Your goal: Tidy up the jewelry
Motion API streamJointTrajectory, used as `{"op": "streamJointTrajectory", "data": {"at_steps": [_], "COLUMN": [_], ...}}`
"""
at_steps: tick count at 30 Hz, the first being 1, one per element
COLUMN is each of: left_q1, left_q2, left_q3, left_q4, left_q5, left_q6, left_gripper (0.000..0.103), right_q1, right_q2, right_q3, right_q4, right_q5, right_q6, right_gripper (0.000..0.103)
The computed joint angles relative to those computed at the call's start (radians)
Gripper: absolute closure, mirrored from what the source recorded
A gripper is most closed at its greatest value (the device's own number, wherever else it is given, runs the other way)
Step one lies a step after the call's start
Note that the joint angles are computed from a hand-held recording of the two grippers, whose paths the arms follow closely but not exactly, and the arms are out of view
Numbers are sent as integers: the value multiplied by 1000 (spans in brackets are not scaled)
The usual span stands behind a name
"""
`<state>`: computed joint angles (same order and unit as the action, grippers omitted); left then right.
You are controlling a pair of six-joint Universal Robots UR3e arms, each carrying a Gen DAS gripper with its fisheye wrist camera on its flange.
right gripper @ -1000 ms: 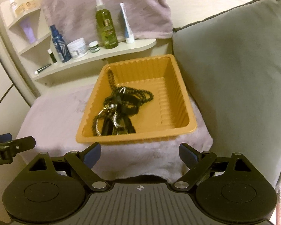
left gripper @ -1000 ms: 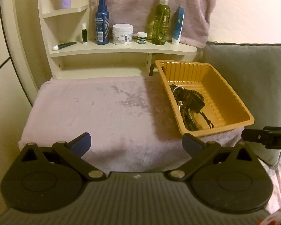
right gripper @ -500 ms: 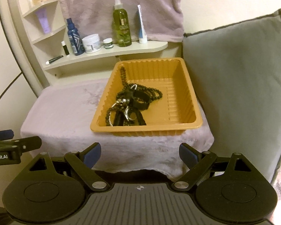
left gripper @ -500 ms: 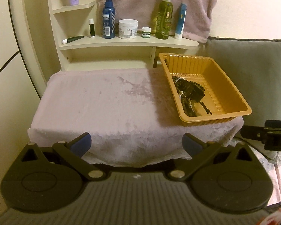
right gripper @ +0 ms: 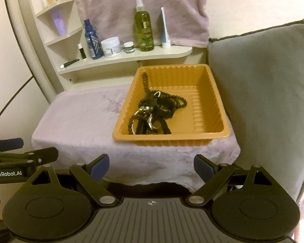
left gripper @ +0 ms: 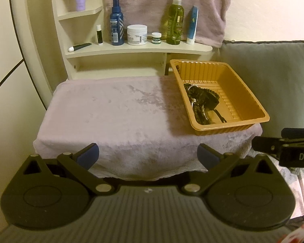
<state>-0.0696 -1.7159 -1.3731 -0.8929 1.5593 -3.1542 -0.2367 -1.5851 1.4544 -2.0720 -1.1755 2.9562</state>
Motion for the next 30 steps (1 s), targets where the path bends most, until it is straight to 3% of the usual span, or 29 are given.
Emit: {"op": "streamJointTrajectory", "data": {"at_steps": [30], "left_q1": [-7], "left_q2": [4], "left_q3": [-9], "left_q4": [7], "left_q5": [3], "left_q6": [-9], "left_gripper": [0], "right_q1": [-4], "right_q2": [-7], "right_q3": [12], "right_q4": [1], "right_q5": [7], "right_q6": [4], "right_gripper": [13]}}
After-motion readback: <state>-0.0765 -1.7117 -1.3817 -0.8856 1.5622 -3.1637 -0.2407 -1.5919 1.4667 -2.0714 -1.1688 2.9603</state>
